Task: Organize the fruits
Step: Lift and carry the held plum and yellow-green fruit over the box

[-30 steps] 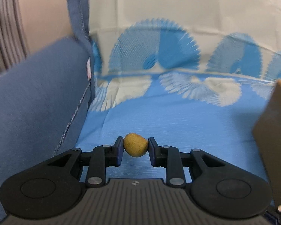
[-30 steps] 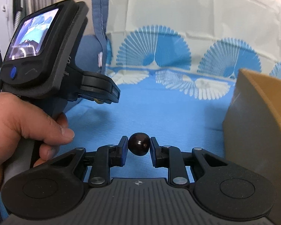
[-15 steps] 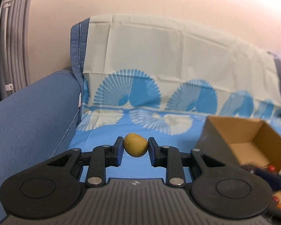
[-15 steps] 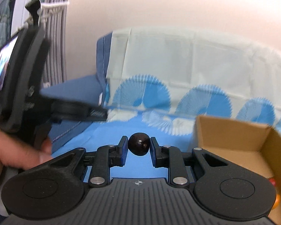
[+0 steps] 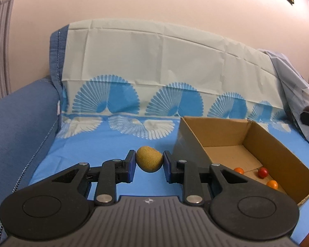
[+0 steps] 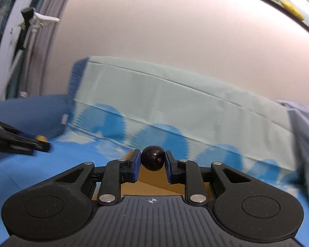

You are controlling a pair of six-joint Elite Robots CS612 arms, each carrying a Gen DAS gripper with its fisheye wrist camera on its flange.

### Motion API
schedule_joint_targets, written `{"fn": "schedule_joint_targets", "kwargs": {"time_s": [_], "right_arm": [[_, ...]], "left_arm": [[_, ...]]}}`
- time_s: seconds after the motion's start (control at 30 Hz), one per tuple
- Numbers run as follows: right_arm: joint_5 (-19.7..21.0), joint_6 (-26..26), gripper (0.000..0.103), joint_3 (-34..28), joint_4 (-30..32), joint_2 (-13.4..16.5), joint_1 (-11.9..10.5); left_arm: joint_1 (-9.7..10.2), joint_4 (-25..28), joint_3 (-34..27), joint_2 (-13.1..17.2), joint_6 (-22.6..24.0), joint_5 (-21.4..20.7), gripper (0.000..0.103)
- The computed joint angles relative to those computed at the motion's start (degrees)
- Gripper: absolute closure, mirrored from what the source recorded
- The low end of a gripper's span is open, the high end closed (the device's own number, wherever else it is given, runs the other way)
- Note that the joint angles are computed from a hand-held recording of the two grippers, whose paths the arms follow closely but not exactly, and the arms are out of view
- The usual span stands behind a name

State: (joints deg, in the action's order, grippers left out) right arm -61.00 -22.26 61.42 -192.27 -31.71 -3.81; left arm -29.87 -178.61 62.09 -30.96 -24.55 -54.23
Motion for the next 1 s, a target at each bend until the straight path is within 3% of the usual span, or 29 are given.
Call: {"fn": "schedule_joint_targets", "kwargs": {"time_s": [0.2,0.3,0.53,0.73,1.0], "right_arm": [[-5.89,3.67,0.077,-0.28,2.46,0.67,-2.29],[-6.50,5.02,0.077,0.45,1.69,0.82,-2.91],[-7.14,2.21,0.077,1.08,2.72,1.10,-3.22],[-8.56,6.93,0.077,-0.62,2.74,1.78,-3.27],[-8.76,8.07,0.077,-2.90,3.71,3.00,-2.67]], "left_arm": [[0.44,3.27,-2.06,1.09,-2.34,-1.64,0.072],[0.75,4.47,-3.02,1.61,-4.39,-2.53,0.072],[1.09,7.38,-4.63,2.35,-5.82,-2.99,0.072],[1.11,4.33,-5.20,2.98,-4.70,-4.21,0.072],[0.32,-3.83,-7.34,5.11,2.53,-9.53,0.072]]}}
